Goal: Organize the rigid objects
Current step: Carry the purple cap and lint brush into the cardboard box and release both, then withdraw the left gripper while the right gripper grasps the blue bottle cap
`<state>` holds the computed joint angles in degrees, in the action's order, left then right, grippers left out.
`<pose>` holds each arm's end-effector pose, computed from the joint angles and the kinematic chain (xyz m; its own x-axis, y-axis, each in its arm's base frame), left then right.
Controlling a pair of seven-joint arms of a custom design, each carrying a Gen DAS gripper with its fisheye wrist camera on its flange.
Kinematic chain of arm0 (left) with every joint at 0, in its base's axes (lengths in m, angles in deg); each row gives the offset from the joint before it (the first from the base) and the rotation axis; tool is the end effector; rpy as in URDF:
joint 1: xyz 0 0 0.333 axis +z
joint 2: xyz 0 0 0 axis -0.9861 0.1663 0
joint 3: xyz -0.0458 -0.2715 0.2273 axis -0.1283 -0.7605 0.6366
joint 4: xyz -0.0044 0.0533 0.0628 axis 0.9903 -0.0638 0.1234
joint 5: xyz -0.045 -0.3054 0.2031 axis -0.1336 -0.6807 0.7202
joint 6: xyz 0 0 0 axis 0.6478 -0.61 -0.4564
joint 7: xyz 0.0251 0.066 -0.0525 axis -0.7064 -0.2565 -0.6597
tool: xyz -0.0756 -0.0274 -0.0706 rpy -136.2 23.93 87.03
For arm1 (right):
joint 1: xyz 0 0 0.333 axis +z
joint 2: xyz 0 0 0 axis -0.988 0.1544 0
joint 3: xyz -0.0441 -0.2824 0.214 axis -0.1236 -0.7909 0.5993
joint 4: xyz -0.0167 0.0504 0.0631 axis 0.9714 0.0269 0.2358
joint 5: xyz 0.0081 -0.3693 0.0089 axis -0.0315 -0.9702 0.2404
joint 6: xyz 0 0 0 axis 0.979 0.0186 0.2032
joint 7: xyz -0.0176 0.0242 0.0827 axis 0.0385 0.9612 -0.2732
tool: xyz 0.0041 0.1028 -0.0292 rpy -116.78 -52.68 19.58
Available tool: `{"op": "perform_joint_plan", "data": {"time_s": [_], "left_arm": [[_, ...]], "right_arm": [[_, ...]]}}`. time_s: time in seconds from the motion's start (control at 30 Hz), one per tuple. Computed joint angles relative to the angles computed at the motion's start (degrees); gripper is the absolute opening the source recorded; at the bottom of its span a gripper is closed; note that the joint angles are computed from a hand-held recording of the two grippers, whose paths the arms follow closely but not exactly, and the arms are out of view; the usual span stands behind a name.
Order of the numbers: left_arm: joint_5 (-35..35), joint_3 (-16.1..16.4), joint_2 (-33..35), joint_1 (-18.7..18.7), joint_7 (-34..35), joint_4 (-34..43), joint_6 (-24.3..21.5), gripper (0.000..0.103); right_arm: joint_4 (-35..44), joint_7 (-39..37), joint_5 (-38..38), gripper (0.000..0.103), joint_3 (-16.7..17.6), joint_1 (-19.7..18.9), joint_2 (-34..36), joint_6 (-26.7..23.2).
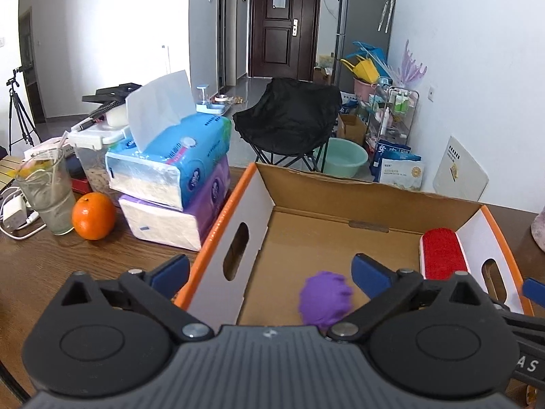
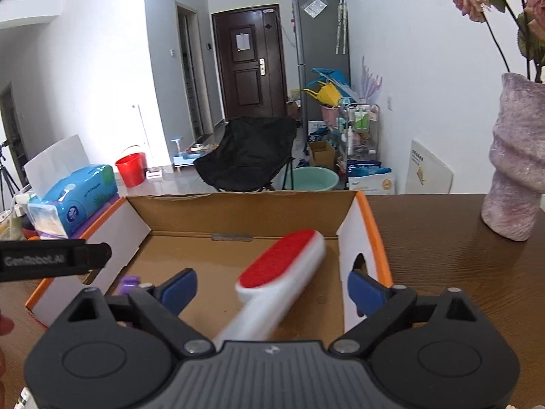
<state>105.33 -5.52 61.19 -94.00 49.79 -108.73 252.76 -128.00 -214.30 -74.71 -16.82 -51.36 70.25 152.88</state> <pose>0.5865 -0.1686 0.4918 -0.0457 -0.9986 0.0262 -0.6300 0.0085 -0.7765 0.5538 0.3480 0.4676 -0.1402 -0.9854 -0.0969 -0.5362 0.1578 -0.8292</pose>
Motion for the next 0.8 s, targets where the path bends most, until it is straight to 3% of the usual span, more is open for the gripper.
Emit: {"op": "perform_joint_plan", "data": {"time_s": [0.4, 0.8], "left_arm": [[6.35, -0.99, -3.33, 1.15, -5.42, -2.33, 0.78, 0.103], [14.35, -7.0, -11.41, 9.32, -11.5, -10.21, 4.63, 0.103]], "right_arm": [[-2.99, 2.63, -2.81, 0.103, 0.98, 0.18, -3.28, -2.11], [-10.36, 6.83, -7.48, 0.103, 5.36, -0.15, -10.68, -5.33]]}}
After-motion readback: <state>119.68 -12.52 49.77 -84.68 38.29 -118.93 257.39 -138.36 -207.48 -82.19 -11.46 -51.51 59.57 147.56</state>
